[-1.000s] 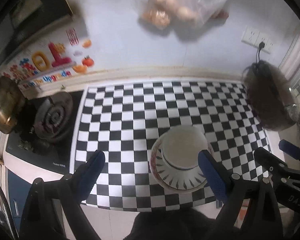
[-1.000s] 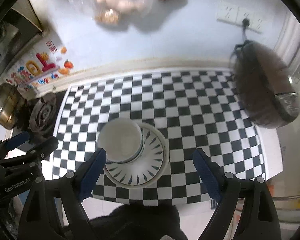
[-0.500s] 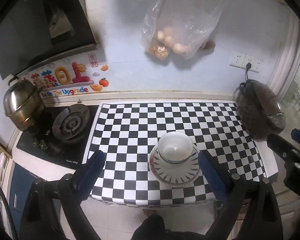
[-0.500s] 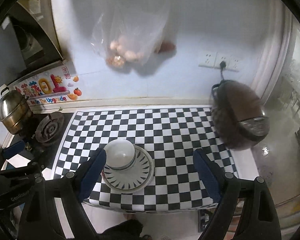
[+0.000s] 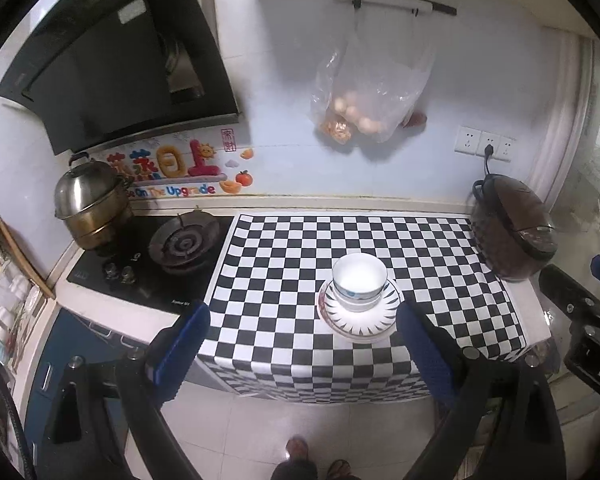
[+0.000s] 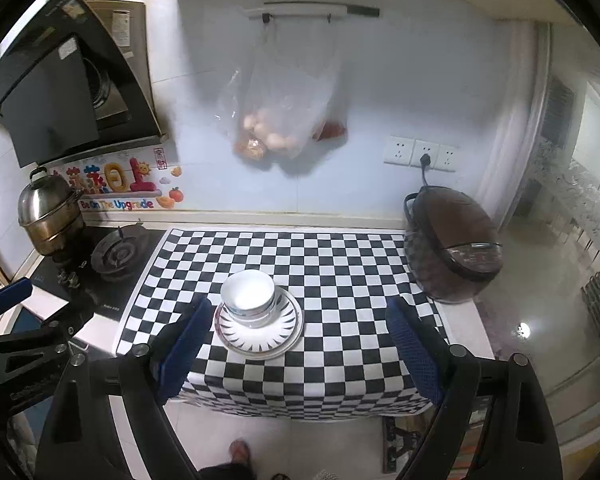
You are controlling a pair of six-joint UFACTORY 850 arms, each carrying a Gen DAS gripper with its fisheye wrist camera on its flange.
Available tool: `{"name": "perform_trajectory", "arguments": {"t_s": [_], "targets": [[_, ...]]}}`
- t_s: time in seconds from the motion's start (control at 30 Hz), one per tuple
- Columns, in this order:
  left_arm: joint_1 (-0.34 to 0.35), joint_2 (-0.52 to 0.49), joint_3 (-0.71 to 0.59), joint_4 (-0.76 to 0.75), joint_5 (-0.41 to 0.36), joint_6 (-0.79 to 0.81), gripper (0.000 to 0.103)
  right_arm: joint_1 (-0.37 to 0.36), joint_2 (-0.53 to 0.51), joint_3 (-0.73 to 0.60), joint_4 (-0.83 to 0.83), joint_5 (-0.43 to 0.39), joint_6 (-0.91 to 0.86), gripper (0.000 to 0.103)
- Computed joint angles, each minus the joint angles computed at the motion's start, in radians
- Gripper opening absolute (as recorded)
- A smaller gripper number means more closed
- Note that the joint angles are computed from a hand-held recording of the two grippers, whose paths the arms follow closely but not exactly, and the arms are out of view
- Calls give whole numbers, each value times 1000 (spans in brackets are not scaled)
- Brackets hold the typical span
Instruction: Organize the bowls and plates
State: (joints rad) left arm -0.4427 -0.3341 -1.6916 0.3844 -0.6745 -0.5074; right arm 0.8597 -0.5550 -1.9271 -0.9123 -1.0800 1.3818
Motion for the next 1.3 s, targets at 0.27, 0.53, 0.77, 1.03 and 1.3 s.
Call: {"name": "perform_trajectory", "arguments": {"t_s": [0.27, 0.53, 0.77, 1.03, 1.3], "targets": [[5, 122, 129, 8, 41, -2, 95, 102, 37, 32, -45, -125, 93, 91], [25, 194, 210, -33, 73, 67, 95, 158, 23, 8, -48, -209, 151, 91], [26, 221, 239, -29, 84, 73, 95, 180, 4, -19, -39, -250, 170, 91], [32, 230, 246, -46, 78, 77, 95, 173, -13, -47, -32, -256, 150, 91], [43, 222, 239, -67, 84, 99, 95, 166, -26, -62, -23, -255, 134, 91]]}}
